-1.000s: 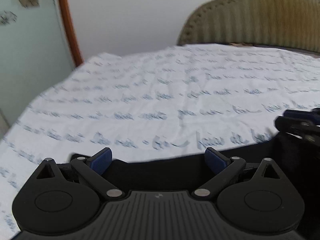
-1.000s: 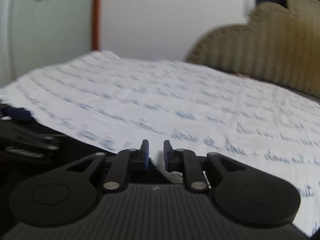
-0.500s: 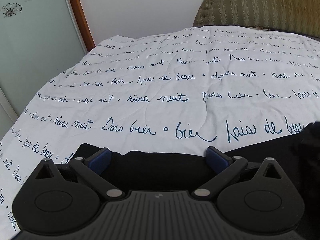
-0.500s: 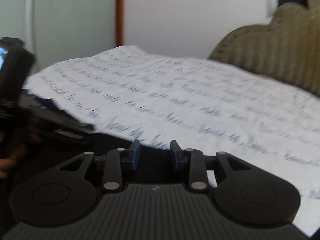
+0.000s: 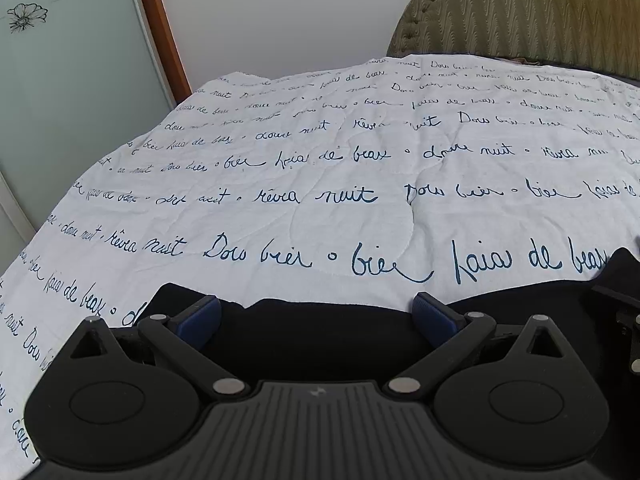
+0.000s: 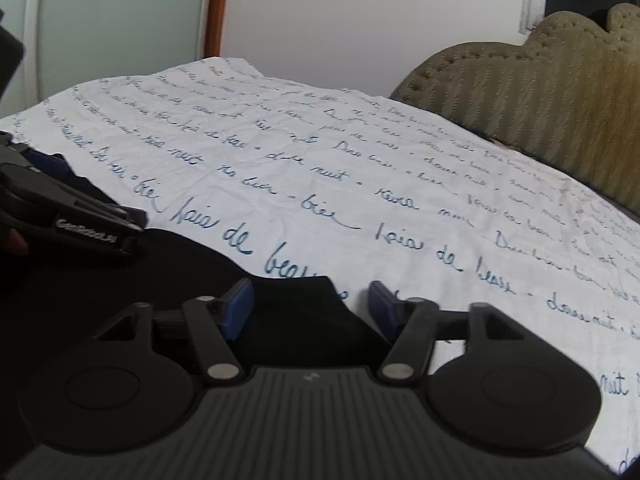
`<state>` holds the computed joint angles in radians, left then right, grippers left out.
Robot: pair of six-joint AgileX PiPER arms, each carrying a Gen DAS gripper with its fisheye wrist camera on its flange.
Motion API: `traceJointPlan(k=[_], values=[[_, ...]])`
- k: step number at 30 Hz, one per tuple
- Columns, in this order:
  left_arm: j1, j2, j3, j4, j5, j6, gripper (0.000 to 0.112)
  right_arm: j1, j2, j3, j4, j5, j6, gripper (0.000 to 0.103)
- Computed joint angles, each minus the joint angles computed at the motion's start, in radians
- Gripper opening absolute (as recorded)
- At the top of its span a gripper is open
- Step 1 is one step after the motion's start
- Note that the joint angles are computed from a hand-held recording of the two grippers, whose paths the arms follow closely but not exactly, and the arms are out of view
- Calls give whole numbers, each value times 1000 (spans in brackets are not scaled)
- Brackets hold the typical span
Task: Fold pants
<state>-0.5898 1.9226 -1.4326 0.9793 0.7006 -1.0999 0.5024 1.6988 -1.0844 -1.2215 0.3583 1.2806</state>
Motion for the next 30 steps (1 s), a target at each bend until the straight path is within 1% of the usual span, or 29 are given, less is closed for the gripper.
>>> traceJointPlan(k=[1, 2, 3, 4, 5, 7, 9, 11, 14, 15, 16, 17, 18, 22, 25, 28, 30], values=[[-1, -2, 5, 5, -2, -5, 103, 9, 1, -3, -16, 26, 19, 74], [-2, -7, 12, 10, -5, -12, 103, 36, -5, 4, -72, 83, 74, 74], [-1, -12, 19, 12, -10, -18, 103, 78, -18, 18, -133, 158, 125, 78], [1, -16, 25, 11, -16, -21, 103, 118, -41, 38, -172, 211, 149, 86], [3, -18, 26, 7, -18, -19, 103, 153, -71, 60, -190, 237, 160, 90], [4, -20, 26, 4, -19, -17, 103, 216, -132, 94, -166, 247, 139, 92], [6, -26, 31, 4, -24, -19, 103, 278, -170, 107, -99, 260, 69, 92], [7, -32, 40, 7, -29, -25, 103, 329, -176, 100, -31, 290, -7, 92], [10, -37, 45, 2, -33, -21, 103, 354, -136, 71, 70, 303, -116, 92], [9, -42, 52, 6, -34, -25, 103, 364, -114, 64, 59, 325, -102, 97], [9, -46, 58, 5, -35, -21, 103, 376, -100, 71, 16, 345, -48, 103], [8, -54, 67, 7, -38, -20, 103, 388, -85, 78, -30, 364, 18, 103], [9, -64, 80, 14, -42, -23, 103, 386, -84, 89, -52, 360, 60, 103], [1, -120, 163, 76, -66, -72, 103, 344, -120, 159, -115, 270, 208, 103], [-13, -147, 209, 122, -54, -114, 103, 349, -119, 170, -144, 275, 237, 103], [-17, -162, 251, 180, -66, -174, 103, 352, -115, 177, -167, 281, 256, 103], [-18, -160, 251, 186, -65, -180, 103, 344, -115, 178, -167, 270, 259, 103]])
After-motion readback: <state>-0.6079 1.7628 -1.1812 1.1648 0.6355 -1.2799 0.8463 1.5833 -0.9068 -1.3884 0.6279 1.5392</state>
